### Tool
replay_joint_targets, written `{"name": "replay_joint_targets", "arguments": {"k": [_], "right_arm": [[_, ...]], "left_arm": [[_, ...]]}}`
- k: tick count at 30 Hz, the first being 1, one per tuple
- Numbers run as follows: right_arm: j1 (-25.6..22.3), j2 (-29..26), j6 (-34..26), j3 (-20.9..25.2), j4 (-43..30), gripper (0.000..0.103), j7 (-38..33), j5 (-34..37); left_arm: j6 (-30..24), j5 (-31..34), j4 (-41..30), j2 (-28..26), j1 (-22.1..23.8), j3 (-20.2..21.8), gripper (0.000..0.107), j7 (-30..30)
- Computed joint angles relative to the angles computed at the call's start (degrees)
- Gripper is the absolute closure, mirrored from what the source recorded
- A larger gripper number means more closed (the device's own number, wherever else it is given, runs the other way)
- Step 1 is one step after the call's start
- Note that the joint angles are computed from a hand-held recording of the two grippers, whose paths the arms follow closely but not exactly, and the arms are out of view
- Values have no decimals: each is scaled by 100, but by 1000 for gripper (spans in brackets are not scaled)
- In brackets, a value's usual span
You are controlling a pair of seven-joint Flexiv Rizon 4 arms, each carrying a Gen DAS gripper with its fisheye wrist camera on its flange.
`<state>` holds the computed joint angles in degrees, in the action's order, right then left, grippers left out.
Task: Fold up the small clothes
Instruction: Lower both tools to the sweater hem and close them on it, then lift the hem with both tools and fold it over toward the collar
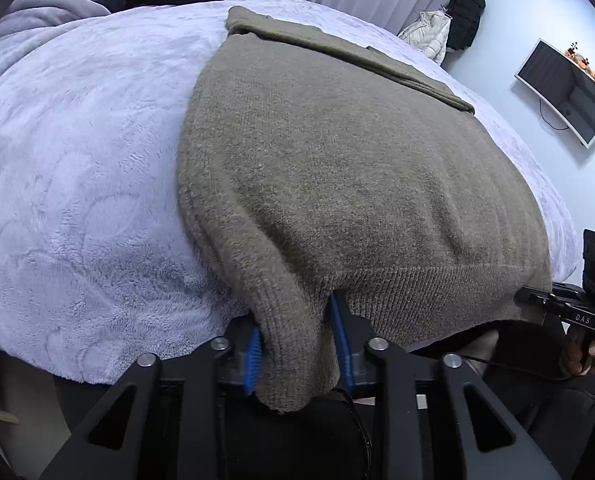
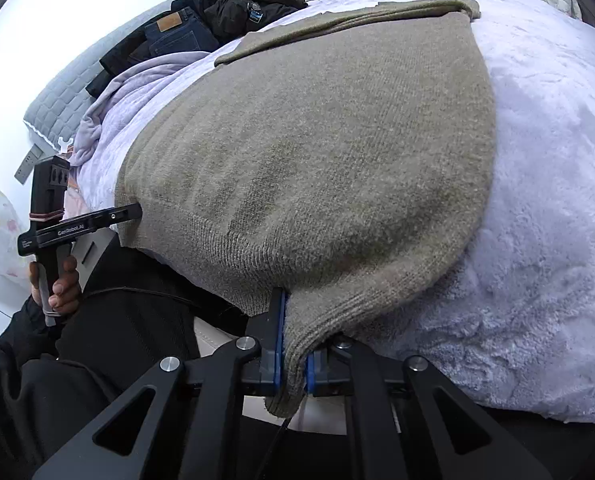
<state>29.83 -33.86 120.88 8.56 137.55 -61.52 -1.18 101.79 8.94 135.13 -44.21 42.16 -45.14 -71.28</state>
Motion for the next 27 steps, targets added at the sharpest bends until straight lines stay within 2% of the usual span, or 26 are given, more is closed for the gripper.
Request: {"name": "replay_joint_targets", "arguments": {"k": [3, 6, 8, 11, 12, 14, 17, 18, 21, 27], "right_arm": [[233, 134, 35, -130, 92, 94, -185, 132], [290, 162, 14, -164, 66, 95, -266, 211], [202, 155, -83, -114, 23, 95, -224, 176], [164, 241, 86, -71, 112, 96, -335, 133], [234, 287, 158, -118, 147, 96, -410, 199], [260, 339, 225, -133, 166, 96, -466, 282], [561, 390, 153, -335, 117, 96, -643, 558], [726, 400, 128, -443, 90, 96, -723, 710], [790, 434, 134, -442, 65, 96, -811, 838], [572, 612, 549, -129, 263, 97, -931, 736]], "left_arm": [[69, 57, 29, 102, -127, 91, 93, 37], [110, 20, 7, 285, -403, 310, 94, -7], [78, 19, 54, 298, -267, 182, 96, -39], [188, 93, 126, 269, -110, 37, 96, -81], [192, 76, 118, 308, -200, 124, 96, -121], [291, -33, 39, 456, -737, 629, 96, -229], [455, -22, -1, 576, -1110, 960, 96, -384], [391, -12, -5, 580, -1039, 885, 96, -441], [87, -134, 0, 584, -709, 537, 96, -652], [635, 338, 252, 677, -264, 104, 96, -822]]}}
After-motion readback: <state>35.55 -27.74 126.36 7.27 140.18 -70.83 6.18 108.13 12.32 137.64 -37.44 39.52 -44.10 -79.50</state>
